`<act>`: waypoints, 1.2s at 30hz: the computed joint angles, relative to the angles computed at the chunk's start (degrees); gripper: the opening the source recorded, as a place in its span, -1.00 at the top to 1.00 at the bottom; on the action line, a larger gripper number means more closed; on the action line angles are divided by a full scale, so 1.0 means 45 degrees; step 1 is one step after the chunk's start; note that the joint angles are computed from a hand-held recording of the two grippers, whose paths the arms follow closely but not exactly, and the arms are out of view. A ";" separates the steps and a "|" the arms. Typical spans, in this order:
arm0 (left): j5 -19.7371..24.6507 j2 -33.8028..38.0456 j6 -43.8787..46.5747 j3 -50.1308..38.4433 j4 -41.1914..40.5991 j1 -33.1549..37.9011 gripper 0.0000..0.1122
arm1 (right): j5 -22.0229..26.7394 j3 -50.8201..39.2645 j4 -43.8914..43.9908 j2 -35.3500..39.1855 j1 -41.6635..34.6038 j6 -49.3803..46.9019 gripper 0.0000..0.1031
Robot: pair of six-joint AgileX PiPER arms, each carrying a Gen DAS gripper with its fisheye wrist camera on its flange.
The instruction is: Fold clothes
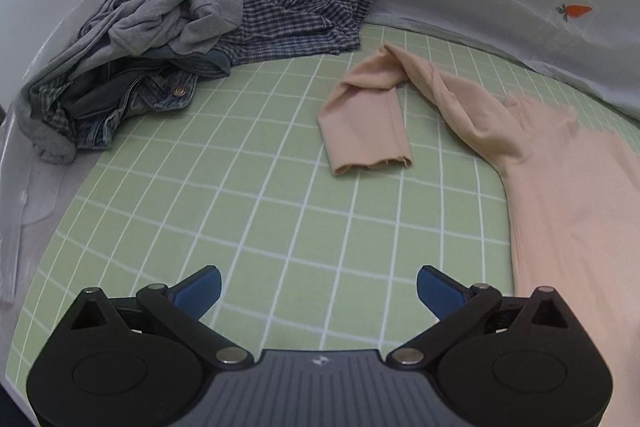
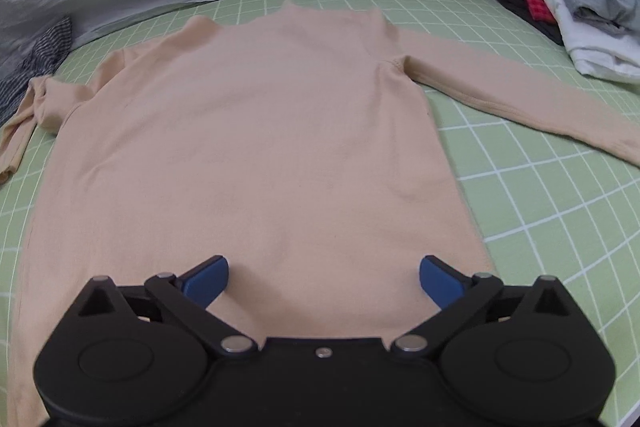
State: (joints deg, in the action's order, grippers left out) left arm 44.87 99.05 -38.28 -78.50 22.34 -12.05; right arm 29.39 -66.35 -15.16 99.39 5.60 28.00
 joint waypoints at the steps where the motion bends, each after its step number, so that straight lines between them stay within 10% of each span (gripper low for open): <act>1: -0.0171 0.0411 0.0596 -0.0488 -0.0380 0.0386 -0.81 | 0.0150 -0.0230 -0.0611 0.0225 0.0148 0.0977 -1.00; 9: 0.0223 0.4209 0.4764 -0.5590 -0.3877 0.2507 -0.58 | 0.0901 -0.0958 -0.5865 0.1406 0.1347 0.8412 -1.00; 16: 0.0941 0.6342 0.6139 -0.8244 -0.5020 0.2783 -0.22 | 0.0874 -0.0814 -0.6447 0.1407 0.1445 0.9118 -1.00; 19: 0.0532 0.6346 0.5923 -0.8053 -0.4366 0.2545 -0.07 | 0.1194 -0.1229 -0.5737 0.1544 0.1374 0.8426 -1.00; 23: -0.0161 0.6040 0.5837 -0.7387 -0.4161 0.2494 0.72 | 0.1492 -0.1567 -0.5283 0.1680 0.1343 0.8039 -1.00; 36: -0.0465 0.3902 0.4026 -0.4096 -0.2338 0.3399 0.94 | 0.1029 -0.0920 -0.6539 0.1500 0.1526 0.9346 -1.00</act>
State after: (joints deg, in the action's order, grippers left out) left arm 42.78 116.61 -20.16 -96.93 11.82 3.25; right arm 34.02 -70.48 -44.58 106.13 12.46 70.06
